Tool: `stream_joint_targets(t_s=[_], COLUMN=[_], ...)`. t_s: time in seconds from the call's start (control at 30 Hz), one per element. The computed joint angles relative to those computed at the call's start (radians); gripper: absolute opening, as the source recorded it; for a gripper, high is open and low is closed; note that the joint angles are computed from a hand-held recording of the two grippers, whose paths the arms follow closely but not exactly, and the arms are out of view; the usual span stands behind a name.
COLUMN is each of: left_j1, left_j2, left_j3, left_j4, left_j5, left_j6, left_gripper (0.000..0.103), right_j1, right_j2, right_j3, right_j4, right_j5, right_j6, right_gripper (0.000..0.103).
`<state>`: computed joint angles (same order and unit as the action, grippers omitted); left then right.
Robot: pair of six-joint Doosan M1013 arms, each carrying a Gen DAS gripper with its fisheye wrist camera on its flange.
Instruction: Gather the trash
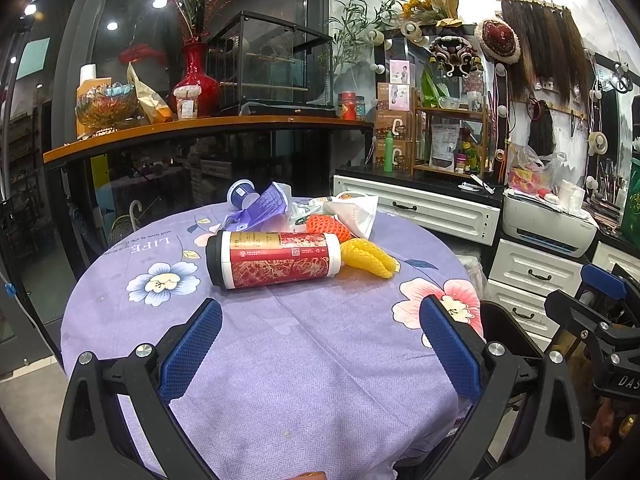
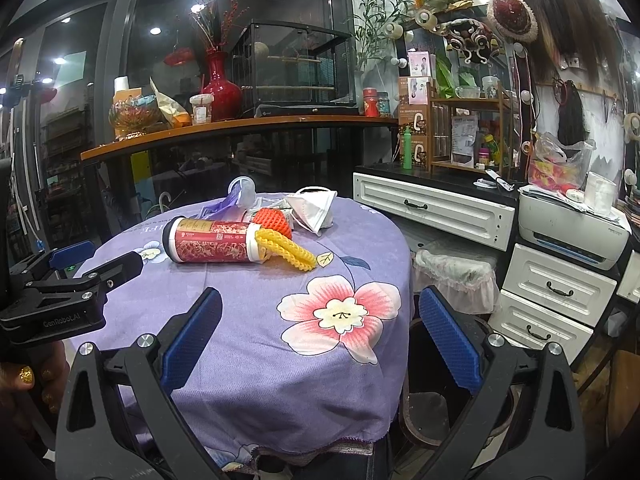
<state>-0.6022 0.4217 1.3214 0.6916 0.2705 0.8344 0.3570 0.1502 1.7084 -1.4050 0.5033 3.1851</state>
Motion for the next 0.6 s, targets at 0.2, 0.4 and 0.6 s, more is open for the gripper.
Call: stream_joint_targets(t_s=[0.2, 0.4, 0.6], left_j1=[-0.001, 0.001, 0.006], left_j2=[0.0, 0.005, 0.015], left_j3=[-0.001, -0.006, -0.022], left_j4=[-0.003, -0.032, -0.117], left_j5=[0.004, 0.011, 0.034], left_j6=[0.004, 0.033, 0.117], left_gripper=[0.098, 0.098, 0.098], right_j1=[-0.003, -0.006, -0.01], right_j2=[0.003, 0.006, 0.014], right_j3=[0.001, -0.003, -0.011], right_j4=[0.007, 0.033, 0.083], right_j5=[-0.004, -0.006, -0.012], right_j6=[-0.006, -0.031, -0.093], right_gripper=[0.097, 0.097, 0.097])
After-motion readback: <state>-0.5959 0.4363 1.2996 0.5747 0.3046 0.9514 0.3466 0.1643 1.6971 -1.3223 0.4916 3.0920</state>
